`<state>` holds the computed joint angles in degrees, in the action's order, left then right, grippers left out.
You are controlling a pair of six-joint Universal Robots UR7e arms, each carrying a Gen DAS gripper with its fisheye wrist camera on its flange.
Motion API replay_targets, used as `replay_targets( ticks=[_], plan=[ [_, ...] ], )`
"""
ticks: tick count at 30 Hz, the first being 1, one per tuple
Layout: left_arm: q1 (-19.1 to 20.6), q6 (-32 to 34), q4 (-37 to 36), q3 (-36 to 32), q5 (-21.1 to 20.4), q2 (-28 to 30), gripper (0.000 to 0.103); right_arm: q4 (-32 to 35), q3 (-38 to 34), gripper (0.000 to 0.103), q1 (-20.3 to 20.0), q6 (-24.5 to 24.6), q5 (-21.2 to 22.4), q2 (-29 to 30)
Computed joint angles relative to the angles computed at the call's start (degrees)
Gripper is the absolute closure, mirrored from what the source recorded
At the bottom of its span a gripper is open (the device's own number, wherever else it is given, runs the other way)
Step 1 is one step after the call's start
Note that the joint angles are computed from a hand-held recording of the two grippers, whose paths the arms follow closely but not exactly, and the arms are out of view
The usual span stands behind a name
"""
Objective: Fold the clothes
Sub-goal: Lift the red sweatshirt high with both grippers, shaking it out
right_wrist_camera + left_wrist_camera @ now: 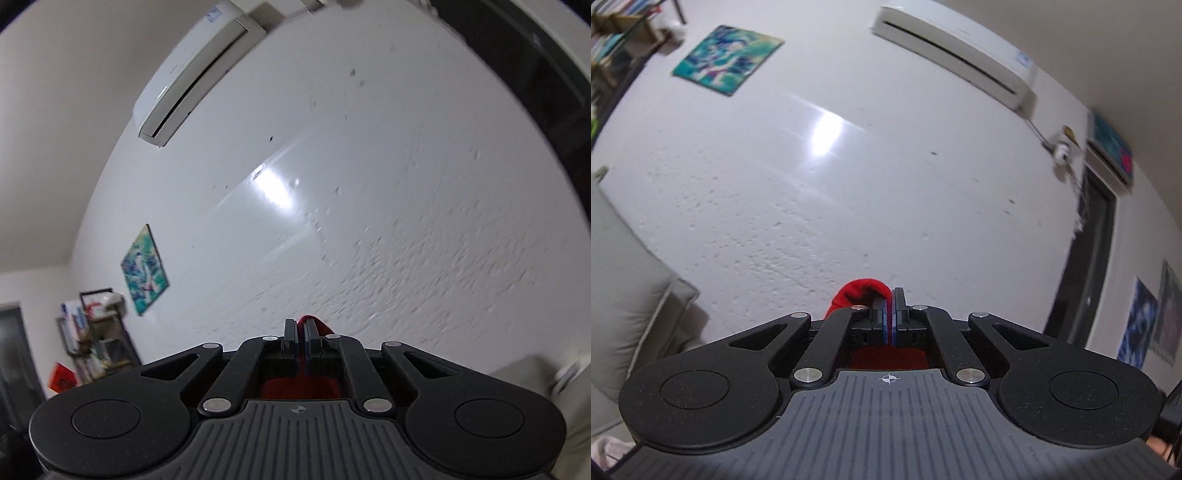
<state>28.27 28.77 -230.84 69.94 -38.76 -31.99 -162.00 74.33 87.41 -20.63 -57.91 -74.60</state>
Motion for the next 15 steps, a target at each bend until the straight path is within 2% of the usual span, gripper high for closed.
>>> replay_targets(
  ticks=[2, 4, 6, 12, 15],
  plan=[
    [-0.2, -4.8, 4.8, 1.9, 0.3, -1.1, 0.102, 0.4, 1.0, 0.097, -0.9, -0.7, -0.1, -1.9],
    [0.2, -13.2, 10.9, 5.6, 0.0, -3.3, 0.102, 0.9, 2.5, 0.097, -2.2, -1.3, -0.3, -4.4],
    [0.3, -16.1, 13.2, 7.1, -0.3, -4.3, 0.102, 0.6, 4.1, 0.097, -3.1, -2.5, 0.1, -6.3],
    [-1.1, -12.3, 13.1, 7.5, -0.8, -4.4, 0.101, -2.0, 9.8, 0.097, -3.5, -9.2, -1.1, -11.1],
    [-1.2, -11.1, 13.9, 6.6, 0.1, -4.3, 0.101, -2.6, 9.6, 0.097, -3.1, -9.6, -2.5, -10.1]
  ],
)
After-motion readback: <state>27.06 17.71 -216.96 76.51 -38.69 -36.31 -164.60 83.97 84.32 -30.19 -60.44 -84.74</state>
